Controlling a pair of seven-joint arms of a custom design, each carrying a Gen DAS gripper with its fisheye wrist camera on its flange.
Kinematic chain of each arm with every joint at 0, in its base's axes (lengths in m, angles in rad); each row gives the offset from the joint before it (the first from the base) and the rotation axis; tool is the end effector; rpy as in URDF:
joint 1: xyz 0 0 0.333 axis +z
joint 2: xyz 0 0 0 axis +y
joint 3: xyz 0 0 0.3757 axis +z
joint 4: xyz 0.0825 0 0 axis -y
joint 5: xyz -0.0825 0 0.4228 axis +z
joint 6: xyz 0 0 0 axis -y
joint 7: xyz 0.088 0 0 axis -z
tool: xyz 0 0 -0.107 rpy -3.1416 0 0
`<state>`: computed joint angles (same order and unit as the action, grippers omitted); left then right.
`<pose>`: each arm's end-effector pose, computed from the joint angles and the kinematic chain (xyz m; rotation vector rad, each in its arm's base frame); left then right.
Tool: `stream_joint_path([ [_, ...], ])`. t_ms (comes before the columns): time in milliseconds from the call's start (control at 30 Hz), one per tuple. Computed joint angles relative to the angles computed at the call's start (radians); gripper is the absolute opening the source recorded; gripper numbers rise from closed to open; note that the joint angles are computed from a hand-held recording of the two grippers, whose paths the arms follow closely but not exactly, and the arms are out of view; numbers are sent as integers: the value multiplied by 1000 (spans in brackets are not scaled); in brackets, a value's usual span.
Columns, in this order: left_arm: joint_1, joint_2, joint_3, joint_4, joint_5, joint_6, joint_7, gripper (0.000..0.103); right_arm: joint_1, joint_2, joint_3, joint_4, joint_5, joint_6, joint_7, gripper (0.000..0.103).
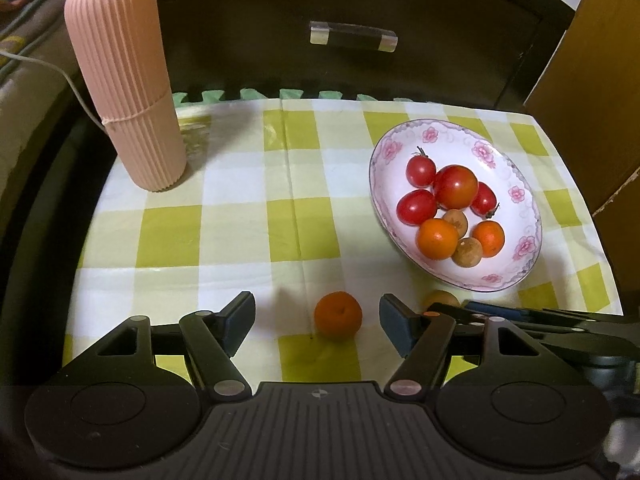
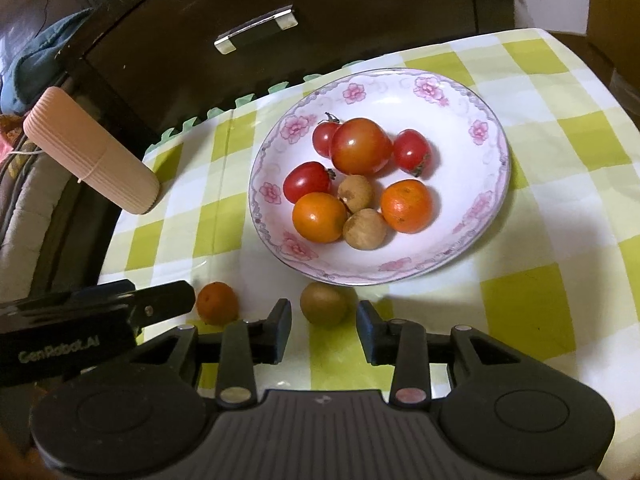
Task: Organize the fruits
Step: 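Close the left gripper on the orange tomato while the right gripper grasps the brown fruit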
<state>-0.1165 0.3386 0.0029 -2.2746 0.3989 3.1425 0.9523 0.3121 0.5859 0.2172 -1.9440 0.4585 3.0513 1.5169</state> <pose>0.6032 -0.1033 0.2850 -2.0592 1.8527 -0.6109 0.6376 0.3149 0.2523 -1.8850 1.7596 -0.0429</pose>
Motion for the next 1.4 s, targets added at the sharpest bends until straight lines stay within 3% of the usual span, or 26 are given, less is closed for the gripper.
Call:
stream_joint_path([
  [133,-8,3,10,1,6,-3,-5,76,36,26,-35,27,-23,-7,17,34],
  [233,-6,8,7,4,8,-11,-4,76,92,39,-92,27,-60,38,38,34],
  [400,36,30,-41,22,-10,-34,19,76,34,53,-31,36,-70,55,11,26],
  [533,92,54,-108,39,-52,-43,62,75,54,32,-54,13,-90,51,-1,26],
  [700,21,79,-49,64,-32,-47,48,65,-2,0,-4,-35,-65,59,-24,26],
  [800,17,99,-51,81,-34,-58,47,57,-10,-25,2,-61,-58,62,-34,26],
  [867,-46,103,14,80,-3,-43,11,56,-12,-40,2,-75,-54,58,-39,26],
  [933,-74,103,41,80,19,-43,-5,49,-6,-53,-7,-88,-52,54,-38,26],
  [1000,-72,100,42,75,28,-39,-12,41,-4,-59,-12,-95,-48,51,-37,26],
  [1233,1,65,-25,26,19,-31,21,40,28,-71,-48,-111,-61,39,-23,26],
  [1333,-16,31,-17,-13,34,-31,32,40,43,-90,-64,-131,-70,36,-17,26],
  [1400,8,11,-49,-42,23,-25,48,40,57,-105,-80,-148,-80,32,-9,26],
])
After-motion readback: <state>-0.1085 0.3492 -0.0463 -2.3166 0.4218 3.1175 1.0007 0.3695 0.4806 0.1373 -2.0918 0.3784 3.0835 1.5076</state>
